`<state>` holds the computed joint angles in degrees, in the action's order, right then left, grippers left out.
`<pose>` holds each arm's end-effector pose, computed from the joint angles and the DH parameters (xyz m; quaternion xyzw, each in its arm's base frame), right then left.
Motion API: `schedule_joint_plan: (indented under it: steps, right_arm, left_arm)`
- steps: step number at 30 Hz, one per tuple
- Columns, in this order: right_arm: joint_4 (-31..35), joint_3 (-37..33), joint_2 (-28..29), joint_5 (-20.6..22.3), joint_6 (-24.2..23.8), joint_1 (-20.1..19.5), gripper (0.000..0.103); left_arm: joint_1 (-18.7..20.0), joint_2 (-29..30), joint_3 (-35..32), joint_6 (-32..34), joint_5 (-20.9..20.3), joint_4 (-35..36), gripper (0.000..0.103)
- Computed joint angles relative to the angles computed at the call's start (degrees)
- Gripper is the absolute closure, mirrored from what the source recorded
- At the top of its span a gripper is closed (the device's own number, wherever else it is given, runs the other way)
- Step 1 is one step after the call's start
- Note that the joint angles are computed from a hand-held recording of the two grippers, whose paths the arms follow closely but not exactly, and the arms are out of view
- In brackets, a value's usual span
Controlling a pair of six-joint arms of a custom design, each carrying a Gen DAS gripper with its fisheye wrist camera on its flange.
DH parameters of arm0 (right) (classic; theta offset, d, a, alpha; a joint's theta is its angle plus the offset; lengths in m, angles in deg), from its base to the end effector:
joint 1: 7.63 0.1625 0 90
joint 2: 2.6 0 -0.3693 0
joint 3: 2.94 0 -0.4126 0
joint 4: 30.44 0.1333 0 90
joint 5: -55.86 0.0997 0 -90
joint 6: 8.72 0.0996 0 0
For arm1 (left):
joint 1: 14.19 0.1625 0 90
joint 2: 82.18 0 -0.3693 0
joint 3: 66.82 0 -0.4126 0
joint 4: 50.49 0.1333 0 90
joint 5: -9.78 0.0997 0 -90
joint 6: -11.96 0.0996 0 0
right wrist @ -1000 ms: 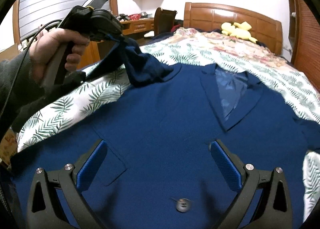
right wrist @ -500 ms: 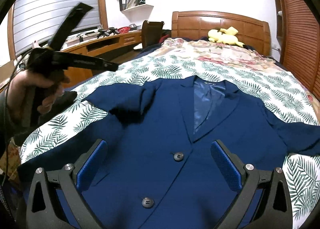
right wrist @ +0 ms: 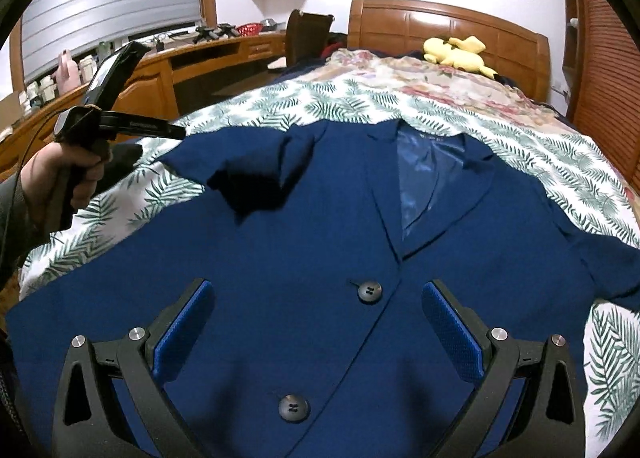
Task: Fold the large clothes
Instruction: 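Lift the grasped jacket side with the left tool and fold it toward the center, then lay the folded side onto the jacket back and open the left tool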
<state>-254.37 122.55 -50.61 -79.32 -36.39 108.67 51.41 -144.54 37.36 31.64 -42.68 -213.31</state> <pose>0.2556 -0.3758 0.0785 0.2072 -0.8074 0.4326 0.3437 -0.0732 -0.6311 0.1982 0.2627 0.8780 -0.2656 0.2994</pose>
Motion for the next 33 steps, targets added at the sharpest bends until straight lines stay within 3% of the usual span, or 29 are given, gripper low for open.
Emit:
schedule_joint_plan:
  steps: [8,14,15,17,18,21,29,33]
  right_arm:
    - [2.6,-0.9,0.2,0.1,0.4,-1.2,0.0]
    - [2.4,-0.2,-0.3,0.0,0.5,-1.0,0.0]
    - [2.2,0.0,-0.5,0.0,0.4,-1.0,0.0]
    - [1.9,0.2,-0.5,-0.1,0.1,-0.9,0.0]
    - [1.7,0.1,-0.3,-0.2,-0.1,-0.7,0.0]
    - [0.9,0.2,-0.1,-0.1,-0.6,-0.5,0.0]
    - [-1.6,1.8,-1.3,0.0,-1.8,0.7,0.0]
    - [-4.1,3.7,-2.6,-0.7,-2.7,1.8,0.0]
  left_arm:
    - [3.6,3.4,-5.1,-1.9,3.0,1.5,0.041]
    - [6.5,3.7,-6.9,-7.1,-1.0,6.4,0.042]
    - [6.5,3.7,-6.8,-7.1,-1.0,6.4,0.047]
    - [6.2,3.4,-6.5,-6.4,-1.7,6.4,0.078]
    - [5.9,3.0,-6.2,-5.9,-2.4,6.5,0.085]
    - [2.8,3.1,-3.7,-0.9,3.1,-0.8,0.095]
    - [-3.3,0.5,-0.3,2.5,4.2,-5.0,0.1]
    - [-8.1,-3.0,4.3,2.7,2.1,-6.6,0.1]
